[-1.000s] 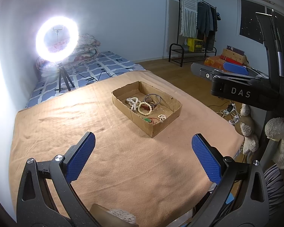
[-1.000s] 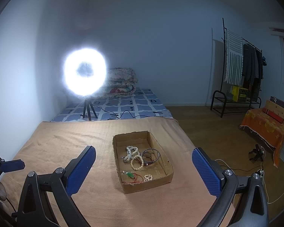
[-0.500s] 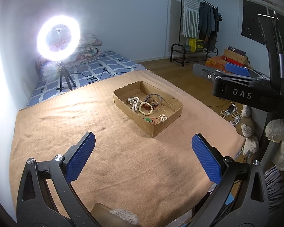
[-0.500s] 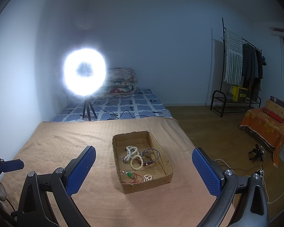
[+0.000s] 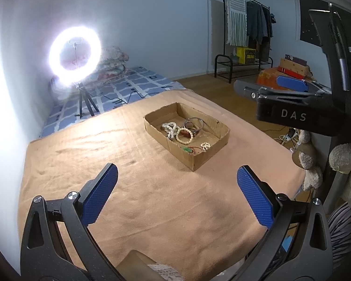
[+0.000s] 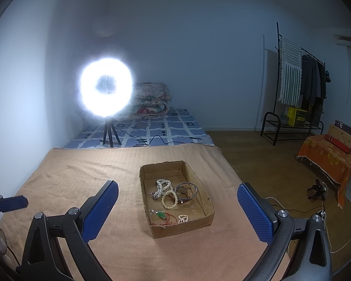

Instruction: Organize jewelry

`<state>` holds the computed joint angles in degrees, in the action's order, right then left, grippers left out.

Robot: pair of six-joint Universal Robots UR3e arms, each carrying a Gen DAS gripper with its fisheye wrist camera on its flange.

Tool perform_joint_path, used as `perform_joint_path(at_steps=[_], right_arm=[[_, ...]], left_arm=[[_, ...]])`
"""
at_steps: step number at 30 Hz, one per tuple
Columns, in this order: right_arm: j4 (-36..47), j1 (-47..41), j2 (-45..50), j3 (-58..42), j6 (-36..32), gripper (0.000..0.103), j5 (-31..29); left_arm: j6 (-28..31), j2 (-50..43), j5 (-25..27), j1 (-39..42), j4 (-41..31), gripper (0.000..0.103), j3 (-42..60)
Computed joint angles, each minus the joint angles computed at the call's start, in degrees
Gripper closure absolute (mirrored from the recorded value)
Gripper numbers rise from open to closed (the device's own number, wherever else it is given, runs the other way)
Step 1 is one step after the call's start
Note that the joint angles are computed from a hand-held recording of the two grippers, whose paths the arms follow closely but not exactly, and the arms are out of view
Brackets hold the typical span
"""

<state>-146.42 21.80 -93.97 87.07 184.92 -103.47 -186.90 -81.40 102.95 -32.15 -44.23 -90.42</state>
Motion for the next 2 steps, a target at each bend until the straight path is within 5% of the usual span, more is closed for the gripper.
perform_joint_path(at_steps=[2], right_arm=[[-0.1, 0.2, 0.4, -0.2, 0.0, 0.000, -0.2]], left_arm=[[0.3, 0.1, 0.4, -0.2, 0.4, 0.000, -0.2]])
